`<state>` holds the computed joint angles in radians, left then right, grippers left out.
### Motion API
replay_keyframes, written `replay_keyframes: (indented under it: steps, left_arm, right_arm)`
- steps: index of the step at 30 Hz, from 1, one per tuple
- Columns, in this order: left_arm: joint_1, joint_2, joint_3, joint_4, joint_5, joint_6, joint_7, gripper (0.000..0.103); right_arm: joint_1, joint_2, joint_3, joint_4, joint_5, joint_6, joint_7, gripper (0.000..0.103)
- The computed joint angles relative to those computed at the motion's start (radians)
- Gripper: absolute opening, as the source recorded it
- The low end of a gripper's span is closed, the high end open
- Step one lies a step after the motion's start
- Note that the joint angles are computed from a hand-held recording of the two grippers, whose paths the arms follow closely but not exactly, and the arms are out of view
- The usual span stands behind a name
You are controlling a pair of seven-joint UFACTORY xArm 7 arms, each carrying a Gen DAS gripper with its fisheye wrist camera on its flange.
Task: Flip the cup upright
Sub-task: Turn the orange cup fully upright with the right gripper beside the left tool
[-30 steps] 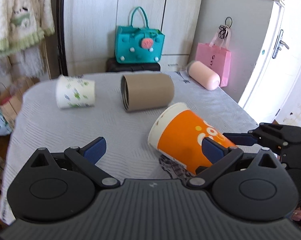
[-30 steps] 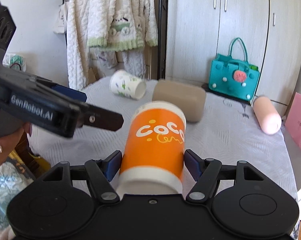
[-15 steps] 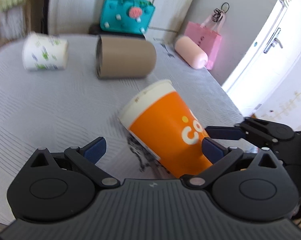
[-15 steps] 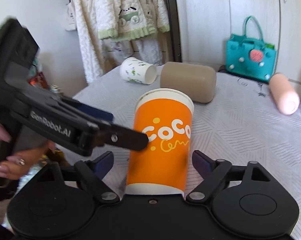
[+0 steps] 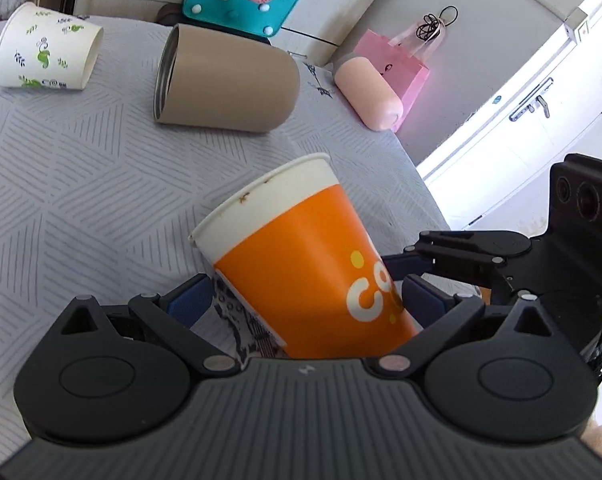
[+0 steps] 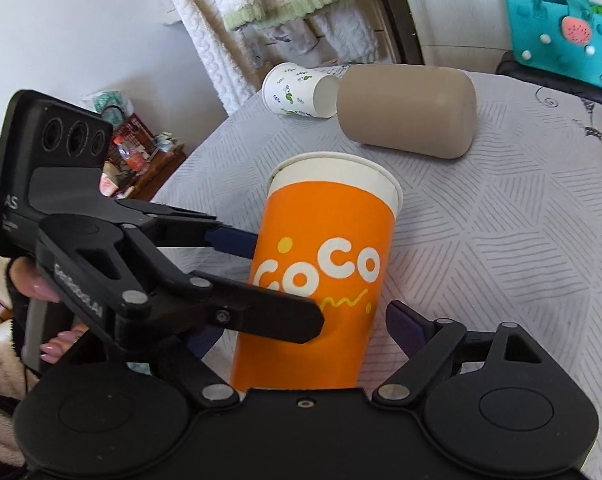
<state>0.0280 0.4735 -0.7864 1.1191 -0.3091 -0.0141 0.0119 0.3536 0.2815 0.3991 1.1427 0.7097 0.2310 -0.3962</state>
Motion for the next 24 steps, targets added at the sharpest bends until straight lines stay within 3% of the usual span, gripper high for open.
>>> replay_keyframes:
  steps: [1,6,11,14,20,24]
  left_arm:
    - [-0.030,-0.006,0.029,0.008,0.007,-0.002,-0.009,0.098]
    - [-0.122,-0.058,0.125,-0.028,0.074,-0.122,-0.034,0.090]
    - [-0.366,-0.130,0.379,-0.063,0.115,-0.251,-0.025,0.083]
    - [-0.488,-0.140,0.504,-0.063,0.114,-0.302,-0.002,0.083]
    - [-0.633,-0.132,0.661,-0.073,0.106,-0.441,0.058,0.082]
    - [-0.599,-0.120,0.645,-0.068,0.147,-0.490,0.059,0.079]
  right_arm:
    - [-0.018,-0.002,0.016,-0.002,0.026,0.000,-0.033,0.079]
    - [-0.050,-0.009,0.068,-0.021,0.133,-0.076,-0.177,0.078]
    - [-0.087,-0.003,0.156,-0.029,0.256,-0.216,-0.346,0.078]
    - [-0.092,0.013,0.196,-0.037,0.222,-0.334,-0.372,0.078]
    - [0.092,0.069,0.057,-0.037,0.084,-0.612,-0.358,0.077]
    - [0.135,0.130,0.012,-0.011,-0.012,-0.720,-0.326,0.077]
